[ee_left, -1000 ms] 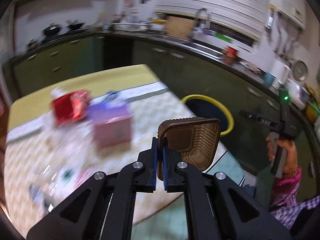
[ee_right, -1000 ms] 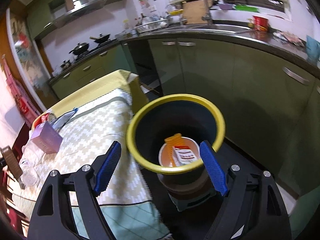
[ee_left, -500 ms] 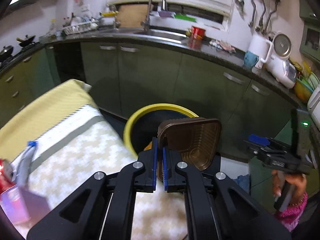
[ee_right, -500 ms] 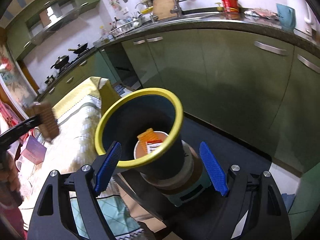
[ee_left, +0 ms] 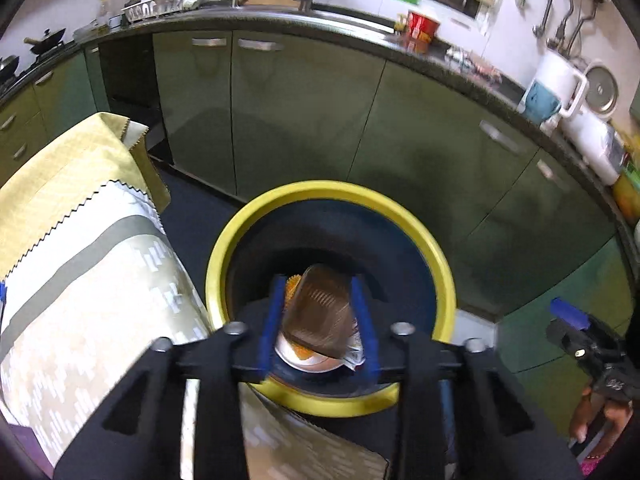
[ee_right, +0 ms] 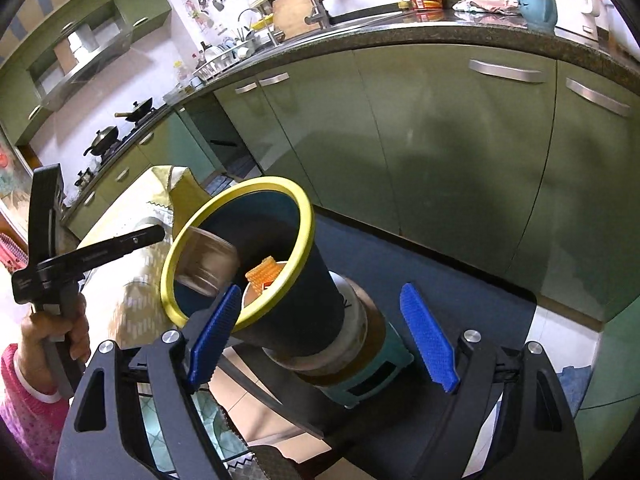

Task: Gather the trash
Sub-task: 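Move the right gripper to the purple box and grasp it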

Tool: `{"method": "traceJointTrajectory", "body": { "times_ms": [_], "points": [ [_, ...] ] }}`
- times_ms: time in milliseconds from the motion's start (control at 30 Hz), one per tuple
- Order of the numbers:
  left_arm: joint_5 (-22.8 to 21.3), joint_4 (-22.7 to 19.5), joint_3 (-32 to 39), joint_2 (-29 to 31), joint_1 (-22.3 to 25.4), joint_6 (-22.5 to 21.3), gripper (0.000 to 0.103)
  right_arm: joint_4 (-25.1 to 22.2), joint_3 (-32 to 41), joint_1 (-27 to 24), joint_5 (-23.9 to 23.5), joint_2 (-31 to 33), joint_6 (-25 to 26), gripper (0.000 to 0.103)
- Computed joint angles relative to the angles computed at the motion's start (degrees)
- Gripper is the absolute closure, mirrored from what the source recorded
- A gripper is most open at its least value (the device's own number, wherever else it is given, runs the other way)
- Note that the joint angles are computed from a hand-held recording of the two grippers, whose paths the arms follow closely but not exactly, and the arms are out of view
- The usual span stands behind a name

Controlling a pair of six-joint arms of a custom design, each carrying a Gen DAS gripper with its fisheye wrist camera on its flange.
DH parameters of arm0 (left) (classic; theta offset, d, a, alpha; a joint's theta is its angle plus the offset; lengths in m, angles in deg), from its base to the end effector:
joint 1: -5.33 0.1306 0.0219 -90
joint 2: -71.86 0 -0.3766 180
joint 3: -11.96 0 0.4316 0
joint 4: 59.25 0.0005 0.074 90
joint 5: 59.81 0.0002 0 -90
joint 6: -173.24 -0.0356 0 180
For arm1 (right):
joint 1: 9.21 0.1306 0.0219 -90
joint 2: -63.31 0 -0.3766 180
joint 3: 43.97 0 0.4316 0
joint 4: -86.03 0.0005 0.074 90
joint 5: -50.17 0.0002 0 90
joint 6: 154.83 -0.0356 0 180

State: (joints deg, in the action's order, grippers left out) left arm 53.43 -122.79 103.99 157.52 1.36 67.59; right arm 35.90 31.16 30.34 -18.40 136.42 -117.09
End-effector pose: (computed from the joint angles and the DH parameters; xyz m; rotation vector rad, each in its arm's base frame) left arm 0.4779 -0.0477 0.4642 0.5753 2.4379 -0.4365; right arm 0.3288 0.2540 0.4263 0.4303 2.3220 0.3373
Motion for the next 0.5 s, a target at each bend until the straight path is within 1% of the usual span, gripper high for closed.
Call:
{"method": "traceJointTrajectory", "body": {
  "times_ms": [67,100,200,233,267,300,333,367,400,500],
  "points": [
    [1.0,0.7,-1.1,-2.3,1.2,-0.8,0.064,0.2,0.5,0.2,-0.2,0.6,0.1,0.022],
    [2.5,0.8,-2.0,-4.4,2.3,-1.4,0.061,0.4,0.7,0.3,-0.3,0.9,0.3,0.022],
    [7.9,0.0,-4.3,-9.8,6.2,-3.4,0.052,1.1,1.4,0.5,-0.9,1.9,1.1,0.022],
    [10.0,-0.9,-5.0,-11.6,7.9,-4.5,0.051,1.6,1.8,0.6,-1.4,2.4,1.7,0.022],
    [12.0,-1.8,-5.6,-13.1,9.6,-5.7,0.048,1.9,2.1,0.8,-1.8,2.8,2.2,0.022],
    [13.8,-3.1,-6.2,-15.0,11.8,-7.5,0.044,2.4,2.8,1.0,-2.3,3.6,3.1,0.022],
    [15.2,-4.3,-6.7,-16.5,13.8,-9.0,0.042,2.7,3.5,1.4,-2.6,4.3,3.8,0.022],
    [17.1,-5.7,-7.2,-18.3,16.6,-11.2,0.04,2.9,4.2,1.6,-2.8,4.9,4.5,0.022],
    [18.2,-6.4,-7.5,-19.3,18.5,-12.4,0.037,3.4,5.3,2.1,-3.2,5.9,5.8,0.022],
    [22.3,-9.8,-8.0,-22.0,26.9,-17.2,0.033,4.6,8.5,3.5,-4.6,8.5,8.9,0.022]
  ]
}}
